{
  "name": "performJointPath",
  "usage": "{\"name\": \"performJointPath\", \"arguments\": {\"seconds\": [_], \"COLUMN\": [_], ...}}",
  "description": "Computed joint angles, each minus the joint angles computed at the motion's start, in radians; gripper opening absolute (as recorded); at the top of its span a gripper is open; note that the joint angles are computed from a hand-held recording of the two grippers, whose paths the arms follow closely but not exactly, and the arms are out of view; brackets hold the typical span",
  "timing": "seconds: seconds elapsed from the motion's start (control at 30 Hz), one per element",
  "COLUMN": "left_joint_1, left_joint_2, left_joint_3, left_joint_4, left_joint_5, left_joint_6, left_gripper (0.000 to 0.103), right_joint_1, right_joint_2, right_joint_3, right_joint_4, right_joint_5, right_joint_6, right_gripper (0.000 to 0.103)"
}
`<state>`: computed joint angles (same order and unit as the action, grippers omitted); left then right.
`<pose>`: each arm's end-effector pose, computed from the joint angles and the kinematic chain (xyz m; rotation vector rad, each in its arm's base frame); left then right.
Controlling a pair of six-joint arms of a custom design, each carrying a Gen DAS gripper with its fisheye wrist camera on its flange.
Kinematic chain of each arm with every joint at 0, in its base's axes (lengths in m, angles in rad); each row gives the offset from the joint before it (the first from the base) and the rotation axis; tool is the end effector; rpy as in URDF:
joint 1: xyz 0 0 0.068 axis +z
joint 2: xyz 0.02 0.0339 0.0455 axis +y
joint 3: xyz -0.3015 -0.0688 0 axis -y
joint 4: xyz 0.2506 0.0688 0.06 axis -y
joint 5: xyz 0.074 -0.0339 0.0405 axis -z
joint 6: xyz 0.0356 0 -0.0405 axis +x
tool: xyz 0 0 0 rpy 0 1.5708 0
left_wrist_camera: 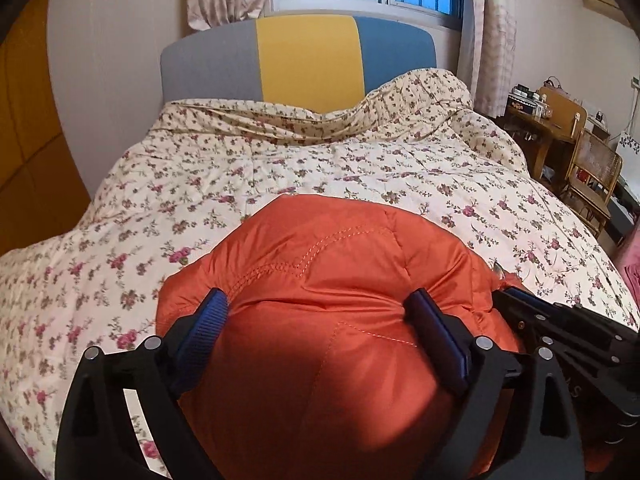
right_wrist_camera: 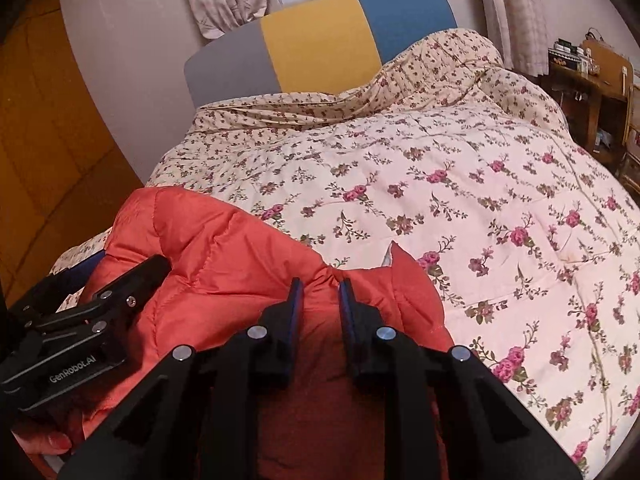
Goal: Fold large clothes
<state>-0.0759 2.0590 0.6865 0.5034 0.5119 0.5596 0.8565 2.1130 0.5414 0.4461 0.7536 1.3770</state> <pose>0.3351 -0.0430 0.0657 0.9360 2.1346 -0.3861 0.2008 0.1944 0.0309 0.7844 2.1515 0.0682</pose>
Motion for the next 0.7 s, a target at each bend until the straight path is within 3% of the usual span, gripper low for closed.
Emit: {"name": "performJointPath", "arguments": {"seconds": [0.33, 0.7], "left_joint_1": [-0.057, -0.083], "left_joint_2": [0.112, 0.161], "left_joint_3": [0.053, 0.026], "left_joint_4": [0.063, 0.195], "left_joint_5": [-0.064, -0.113], "left_joint_6": [-0.046, -0.058], "left_gripper": [0.096, 0.097], "right_joint_1": [-0.107, -0.120], "right_joint_2": [0.106, 0.158], "right_joint_3": [-0.029, -0.018], "right_joint_4": [0.228, 0.276], "right_joint_5": [-0.103, -0.094], "right_joint_6": [-0.071, -0.073], "right_gripper": [0.016, 0.016]}}
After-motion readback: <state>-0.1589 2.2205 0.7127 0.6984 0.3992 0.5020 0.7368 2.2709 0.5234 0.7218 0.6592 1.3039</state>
